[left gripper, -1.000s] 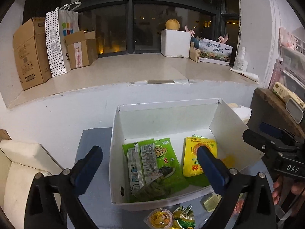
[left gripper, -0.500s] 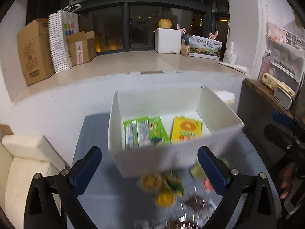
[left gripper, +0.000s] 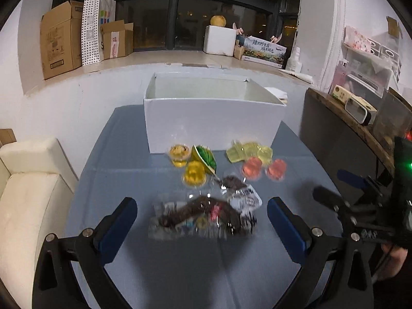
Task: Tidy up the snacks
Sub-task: 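Grasp the pink jelly cup with the right gripper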
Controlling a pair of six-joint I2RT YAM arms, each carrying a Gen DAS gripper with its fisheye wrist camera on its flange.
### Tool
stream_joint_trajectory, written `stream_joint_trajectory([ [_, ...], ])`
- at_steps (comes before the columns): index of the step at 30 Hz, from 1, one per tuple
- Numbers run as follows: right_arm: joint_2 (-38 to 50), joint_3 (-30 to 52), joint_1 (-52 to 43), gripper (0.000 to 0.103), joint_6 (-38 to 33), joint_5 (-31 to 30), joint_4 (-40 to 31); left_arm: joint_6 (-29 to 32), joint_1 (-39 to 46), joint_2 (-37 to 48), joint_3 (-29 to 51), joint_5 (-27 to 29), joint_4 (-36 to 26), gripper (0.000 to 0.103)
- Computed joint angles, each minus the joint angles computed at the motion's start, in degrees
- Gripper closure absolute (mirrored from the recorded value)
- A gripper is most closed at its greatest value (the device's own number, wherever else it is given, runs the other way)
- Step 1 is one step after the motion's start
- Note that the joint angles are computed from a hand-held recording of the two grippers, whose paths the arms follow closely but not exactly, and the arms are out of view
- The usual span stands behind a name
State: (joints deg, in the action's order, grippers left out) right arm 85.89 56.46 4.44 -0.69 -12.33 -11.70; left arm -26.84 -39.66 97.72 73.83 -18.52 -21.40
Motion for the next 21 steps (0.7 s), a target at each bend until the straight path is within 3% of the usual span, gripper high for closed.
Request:
stream_joint_trajectory([
  [9, 13.1, 9.2, -0.2, 0.000, -2.3, 0.8, -0.7, -1.6, -3.3, -5.8, -7.2, -4.8, 4.2, 0.000],
  [15, 22.9, 18.7, 0.0, 0.001, -2.1, 1.5, -4.3, -2.9, -3.3, -7.9, -10.7, -4.7, 4.4, 0.000],
  [17, 25.6, 21.5, 0.4, 0.010, -2.2, 2.7, -5.9, -3.4, -3.0, -8.2, -11.6, -4.1, 4.6, 0.000],
  [19, 27.7, 23.5, 1.1, 0.060, -2.0, 5.7, -7.1, -3.8, -2.6, -8.5, -12.4, -3.8, 4.9, 0.000],
  [21, 28.4, 24.1, 0.9, 0.063, -2.1, 5.2, -7.2, -3.6, -2.4, -8.6, -12.8, -3.6, 5.3, 0.000],
])
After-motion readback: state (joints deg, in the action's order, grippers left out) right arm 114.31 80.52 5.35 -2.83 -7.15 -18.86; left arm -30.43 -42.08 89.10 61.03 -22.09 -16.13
